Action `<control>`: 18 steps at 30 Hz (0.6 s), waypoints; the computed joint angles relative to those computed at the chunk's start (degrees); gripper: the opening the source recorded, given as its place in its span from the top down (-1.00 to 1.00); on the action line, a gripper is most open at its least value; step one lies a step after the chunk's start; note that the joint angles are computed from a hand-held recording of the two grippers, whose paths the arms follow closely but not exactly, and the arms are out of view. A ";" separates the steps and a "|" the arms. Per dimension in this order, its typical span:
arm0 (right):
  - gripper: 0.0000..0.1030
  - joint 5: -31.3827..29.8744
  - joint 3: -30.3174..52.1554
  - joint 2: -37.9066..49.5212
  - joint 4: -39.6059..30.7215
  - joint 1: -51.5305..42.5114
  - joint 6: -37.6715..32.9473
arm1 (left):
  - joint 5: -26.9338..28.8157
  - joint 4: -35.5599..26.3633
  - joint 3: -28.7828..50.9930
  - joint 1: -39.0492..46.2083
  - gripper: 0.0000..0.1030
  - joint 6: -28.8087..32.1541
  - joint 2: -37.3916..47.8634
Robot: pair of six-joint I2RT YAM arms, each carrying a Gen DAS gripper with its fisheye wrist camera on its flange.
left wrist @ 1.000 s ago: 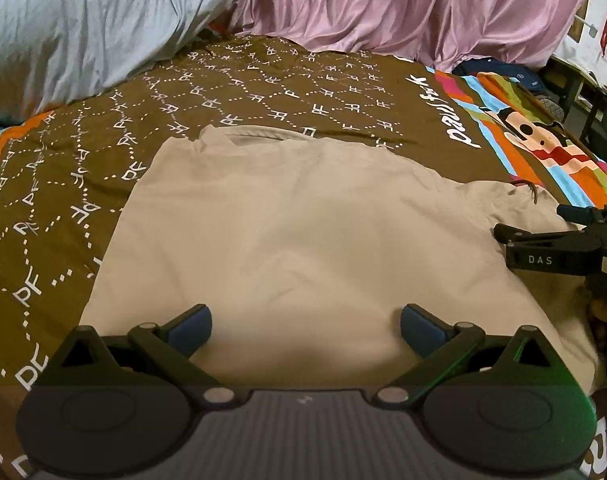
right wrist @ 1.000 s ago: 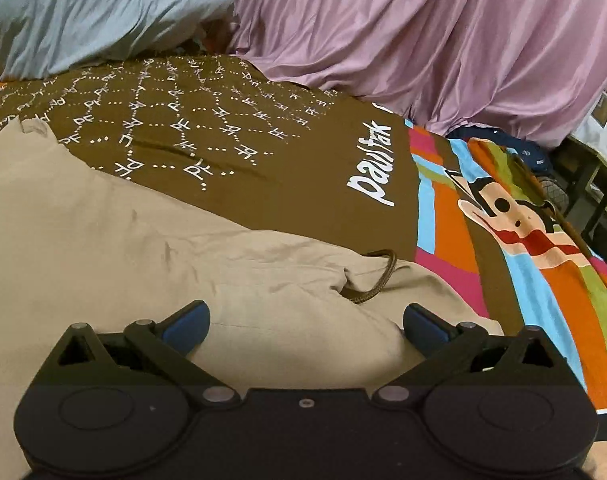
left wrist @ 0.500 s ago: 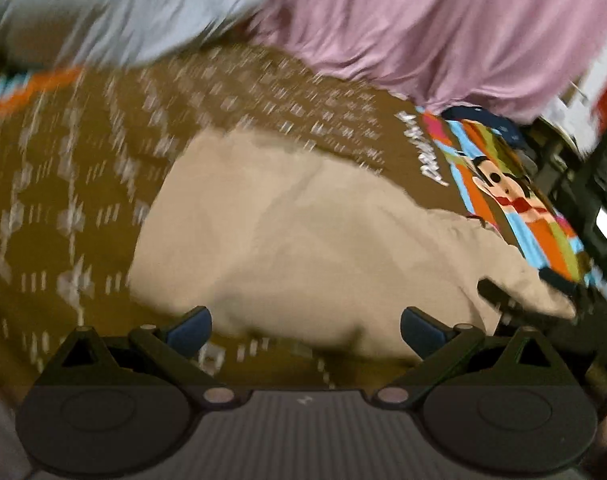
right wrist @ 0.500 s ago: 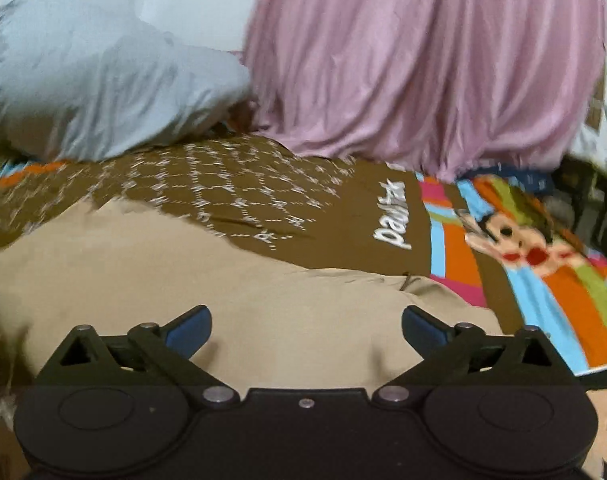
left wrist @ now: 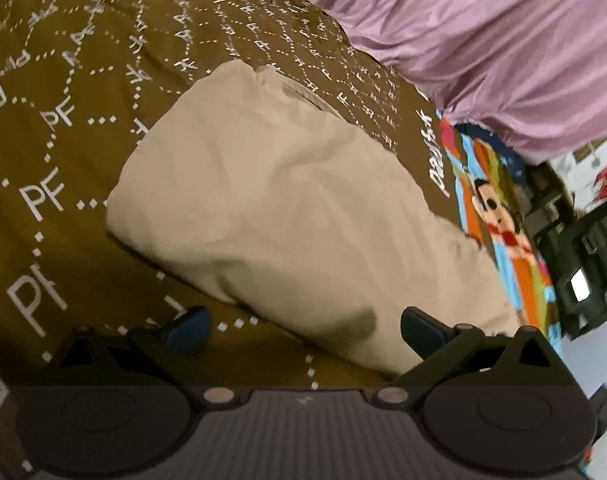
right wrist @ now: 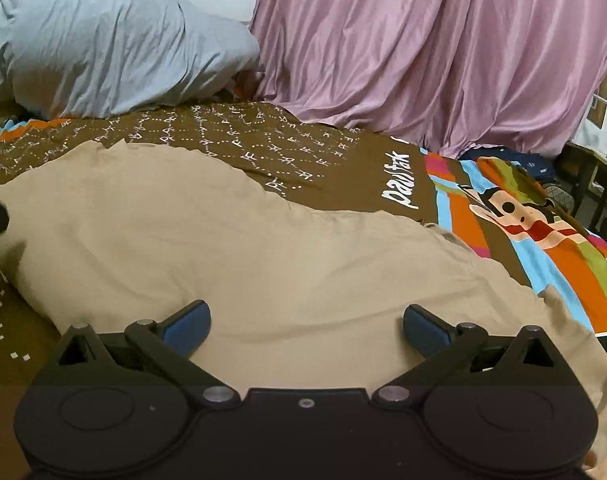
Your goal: Fold large clothes
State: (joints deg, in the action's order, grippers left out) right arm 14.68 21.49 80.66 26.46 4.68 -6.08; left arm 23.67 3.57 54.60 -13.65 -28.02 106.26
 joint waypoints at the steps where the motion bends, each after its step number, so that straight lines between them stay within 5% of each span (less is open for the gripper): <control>1: -0.99 0.02 0.00 0.10 0.08 0.03 0.07 | 0.15 -0.03 0.77 0.20 -0.99 -0.71 0.96; 10: -0.99 0.06 -0.11 0.37 0.68 0.03 0.02 | -5.98 -0.24 4.72 -2.56 -0.99 -0.33 4.70; 18: -0.99 0.05 -0.50 0.23 1.26 -0.01 -0.01 | -6.14 0.00 4.03 -2.31 -0.99 0.13 4.14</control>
